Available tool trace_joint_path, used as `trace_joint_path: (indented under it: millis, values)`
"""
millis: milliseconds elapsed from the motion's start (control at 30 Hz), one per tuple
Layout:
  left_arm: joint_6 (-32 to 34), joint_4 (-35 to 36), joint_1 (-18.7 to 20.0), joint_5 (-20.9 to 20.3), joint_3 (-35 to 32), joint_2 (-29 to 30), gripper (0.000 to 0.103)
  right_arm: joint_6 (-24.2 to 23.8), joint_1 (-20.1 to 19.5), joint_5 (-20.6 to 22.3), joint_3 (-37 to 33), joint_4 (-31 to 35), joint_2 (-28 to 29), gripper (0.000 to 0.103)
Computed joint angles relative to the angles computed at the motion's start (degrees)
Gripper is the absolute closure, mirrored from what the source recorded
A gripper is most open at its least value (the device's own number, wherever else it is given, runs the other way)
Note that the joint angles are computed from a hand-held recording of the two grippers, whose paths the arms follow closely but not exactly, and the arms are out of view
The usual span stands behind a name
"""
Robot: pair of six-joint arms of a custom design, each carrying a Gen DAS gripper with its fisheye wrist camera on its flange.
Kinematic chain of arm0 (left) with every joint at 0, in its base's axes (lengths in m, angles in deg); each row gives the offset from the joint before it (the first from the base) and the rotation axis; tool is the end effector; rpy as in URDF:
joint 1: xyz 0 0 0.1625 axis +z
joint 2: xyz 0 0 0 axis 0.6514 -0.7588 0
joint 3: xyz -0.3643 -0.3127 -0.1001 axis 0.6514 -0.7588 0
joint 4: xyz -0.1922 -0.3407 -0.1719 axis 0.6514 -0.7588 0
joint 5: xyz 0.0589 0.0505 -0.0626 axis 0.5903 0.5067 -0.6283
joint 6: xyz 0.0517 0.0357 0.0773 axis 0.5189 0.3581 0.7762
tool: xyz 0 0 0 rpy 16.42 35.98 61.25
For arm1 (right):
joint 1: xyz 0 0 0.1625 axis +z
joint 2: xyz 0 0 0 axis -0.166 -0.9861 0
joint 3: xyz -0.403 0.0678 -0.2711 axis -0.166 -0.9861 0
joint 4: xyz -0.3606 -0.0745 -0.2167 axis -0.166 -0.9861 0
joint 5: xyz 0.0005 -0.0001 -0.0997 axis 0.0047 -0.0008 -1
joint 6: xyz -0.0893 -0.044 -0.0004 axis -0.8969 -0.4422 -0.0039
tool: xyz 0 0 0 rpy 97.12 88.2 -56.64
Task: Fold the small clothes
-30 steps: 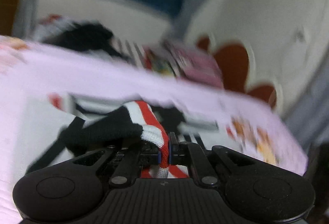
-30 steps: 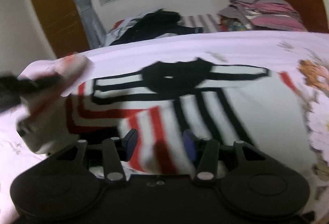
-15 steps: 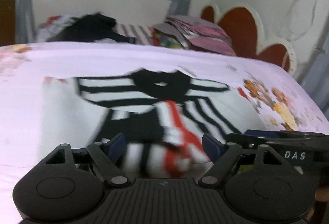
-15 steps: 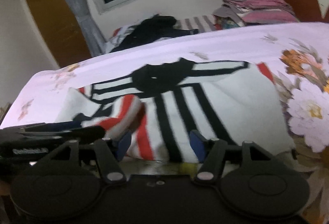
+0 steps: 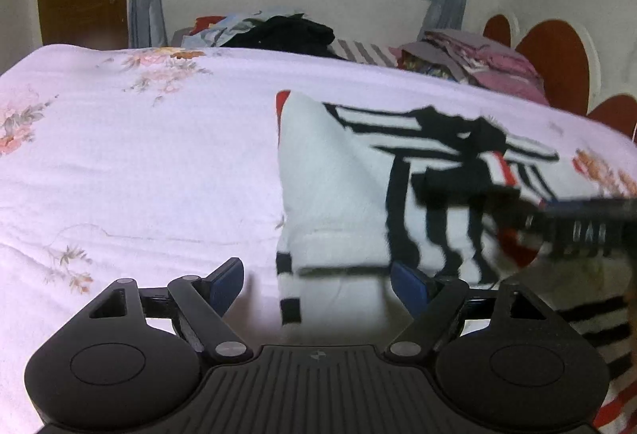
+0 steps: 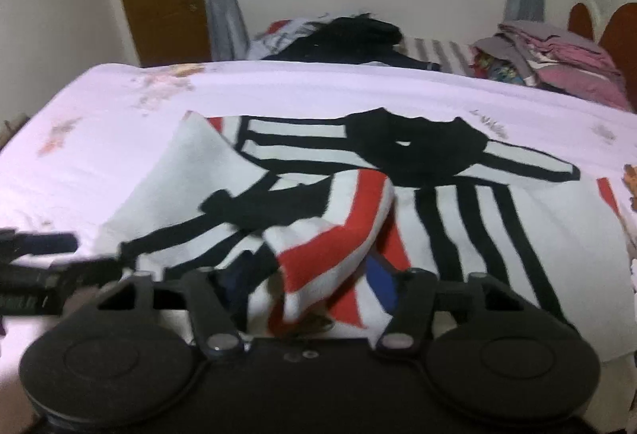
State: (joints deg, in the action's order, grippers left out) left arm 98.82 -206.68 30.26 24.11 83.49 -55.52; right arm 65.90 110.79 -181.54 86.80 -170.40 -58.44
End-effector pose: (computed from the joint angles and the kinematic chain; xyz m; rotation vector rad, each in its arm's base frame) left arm -0.0692 -0.7499 0.1684 0.7529 2.4011 -0.8189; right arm 0.2212 -0.7390 0.0444 0.2970 -2.2426 1.0042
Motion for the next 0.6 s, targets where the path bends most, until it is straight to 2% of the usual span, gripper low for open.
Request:
trace_joint_path:
  millis: [67, 100, 133, 233, 267, 367, 433, 500, 600]
  values:
    - [0.7, -0.6, 0.2, 0.1, -0.3, 0.8, 0.023, 1.6, -0.3, 0.5, 0.1, 0.4, -0.6, 0.075]
    - [1.2, -0.9, 0.2, 0.2, -0.7, 1.3, 0.023, 2.1, -0.3, 1.0, 0.4, -0.2, -1.0, 0.078]
    - [1.6, -1.8, 0.2, 0.3, -1.0, 1.9, 0.023, 2.1, -0.4, 1.1, 0.7, -1.4, -1.2, 0.086]
    - [3.0, -3.0, 0.2, 1.3, -2.4, 3.5, 0.054, 4.2, -0.7, 2.0, 3.0, -5.4, -3.2, 0.094]
    - [2.2, -2.6, 0.3, 1.2, -2.9, 3.7, 0.064, 5.5, -1.0, 2.1, 3.9, -6.6, -4.0, 0.094]
    - [1.1, -2.3, 0.8, -0.1, -3.5, 4.0, 0.072, 9.0, -2.1, 0.9, 6.9, -9.7, -6.4, 0.095]
    - [1.5, -1.9, 0.8, -0.3, -3.4, 4.2, 0.084, 12.6, -3.4, 0.0, 8.7, -7.9, -7.9, 0.095]
    - [2.3, -2.6, 0.6, 0.3, -3.3, 4.7, 0.084, 15.3, -4.5, -1.2, 9.9, -5.4, -8.7, 0.095]
    - [-0.5, -1.0, 0.8, -0.5, -3.6, 4.1, 0.084, 19.7, -5.9, 0.6, 12.5, -5.8, -10.2, 0.081]
